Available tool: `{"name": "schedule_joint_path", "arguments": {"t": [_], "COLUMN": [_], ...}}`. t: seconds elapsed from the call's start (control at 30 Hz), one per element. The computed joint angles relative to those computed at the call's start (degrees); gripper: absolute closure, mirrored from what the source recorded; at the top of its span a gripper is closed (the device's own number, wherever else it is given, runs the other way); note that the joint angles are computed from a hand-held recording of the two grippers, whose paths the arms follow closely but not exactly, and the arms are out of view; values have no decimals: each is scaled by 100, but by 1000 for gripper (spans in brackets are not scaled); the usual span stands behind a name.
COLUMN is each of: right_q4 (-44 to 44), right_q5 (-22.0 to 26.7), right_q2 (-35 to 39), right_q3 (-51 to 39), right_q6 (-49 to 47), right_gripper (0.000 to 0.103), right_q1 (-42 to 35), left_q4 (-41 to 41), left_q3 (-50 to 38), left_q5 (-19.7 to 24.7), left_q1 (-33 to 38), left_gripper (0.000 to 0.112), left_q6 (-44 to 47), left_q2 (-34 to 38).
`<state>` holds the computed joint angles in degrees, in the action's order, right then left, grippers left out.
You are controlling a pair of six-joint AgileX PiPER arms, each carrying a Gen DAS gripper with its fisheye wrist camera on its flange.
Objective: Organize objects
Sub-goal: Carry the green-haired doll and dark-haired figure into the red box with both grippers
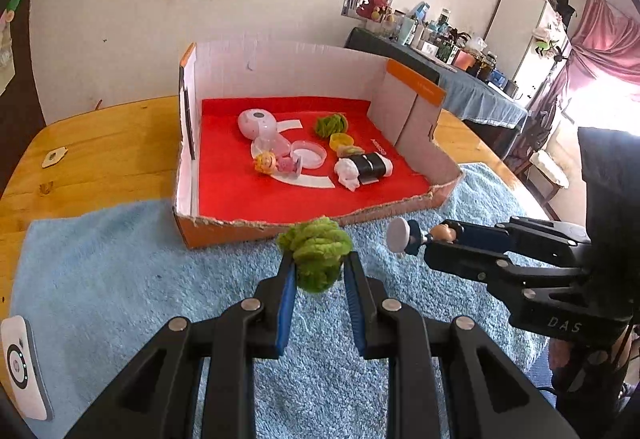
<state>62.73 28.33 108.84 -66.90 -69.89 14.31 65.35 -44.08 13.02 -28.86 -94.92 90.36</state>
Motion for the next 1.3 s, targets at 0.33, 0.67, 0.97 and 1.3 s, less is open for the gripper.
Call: {"name": "schedule_joint_path", "arguments": {"t": [0.33,0.67,0.97,1.3], "right_q4": [-280,-969,-2098,-3433], "right_q5": [72,173,321,616], "right_q2": [71,392,983,1550], "right_q3": [-344,-1063,-1967,-2790], "right_q6": [311,998,2055,3200], "right_gripper": [76,76,76,76], "right_q1": [-27,-28,-28,72], "left_q4": [-937,-1929,-3291,-4728], "left_q3": [-482,-1029,-1629,-2048], "left_q5": [37,20,129,263], "left_q1": [231,529,814,1056], "left_gripper": [87,87,87,87], "left_q6": [1169,2342,3832,5305], "left_q2": [221,607,1150,1636]}}
